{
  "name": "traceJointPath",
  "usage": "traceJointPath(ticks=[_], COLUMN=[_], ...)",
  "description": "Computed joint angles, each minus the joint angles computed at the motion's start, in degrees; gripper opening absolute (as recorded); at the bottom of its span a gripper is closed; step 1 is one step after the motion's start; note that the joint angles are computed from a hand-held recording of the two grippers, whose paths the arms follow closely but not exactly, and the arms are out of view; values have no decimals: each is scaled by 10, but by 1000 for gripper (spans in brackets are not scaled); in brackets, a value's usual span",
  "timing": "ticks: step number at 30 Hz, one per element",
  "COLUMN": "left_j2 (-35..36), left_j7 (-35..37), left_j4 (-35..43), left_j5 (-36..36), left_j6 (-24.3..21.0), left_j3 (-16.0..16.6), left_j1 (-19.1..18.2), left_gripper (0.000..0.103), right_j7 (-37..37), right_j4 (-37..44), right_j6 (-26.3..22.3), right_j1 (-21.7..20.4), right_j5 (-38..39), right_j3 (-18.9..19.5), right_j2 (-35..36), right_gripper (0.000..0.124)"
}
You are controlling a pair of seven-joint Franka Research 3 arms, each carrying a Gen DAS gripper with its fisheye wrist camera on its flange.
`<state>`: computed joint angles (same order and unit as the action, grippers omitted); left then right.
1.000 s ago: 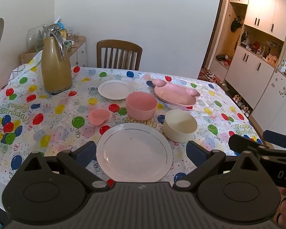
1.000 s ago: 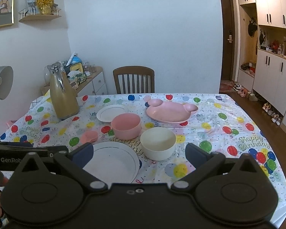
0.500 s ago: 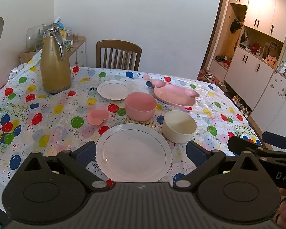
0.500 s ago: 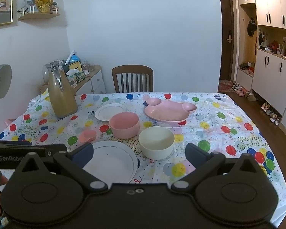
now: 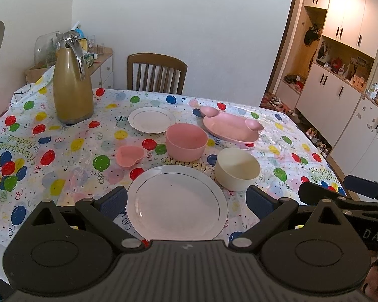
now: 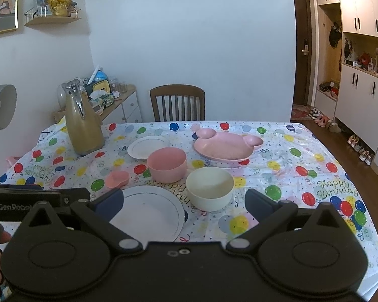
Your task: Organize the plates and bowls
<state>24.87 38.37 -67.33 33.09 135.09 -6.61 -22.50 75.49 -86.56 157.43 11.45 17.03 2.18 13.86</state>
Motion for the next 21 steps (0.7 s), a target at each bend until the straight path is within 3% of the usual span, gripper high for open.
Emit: traceJointPath(ticks=[15,21], left_j2=[5,28], left_j7=[6,9], left_j4=[-10,-2], left_j5=[-36,-48], left_j6=[12,2], left_j3=[-2,1], left_j1=[22,33], left_gripper=[101,101], right_j7=[19,-5], right_j4=[50,129], right_j6=[-23,-90], right_j1=[6,-5], right_j5=[-20,-19], right_j3=[-6,1], right_j2=[42,109], right_gripper=[101,97])
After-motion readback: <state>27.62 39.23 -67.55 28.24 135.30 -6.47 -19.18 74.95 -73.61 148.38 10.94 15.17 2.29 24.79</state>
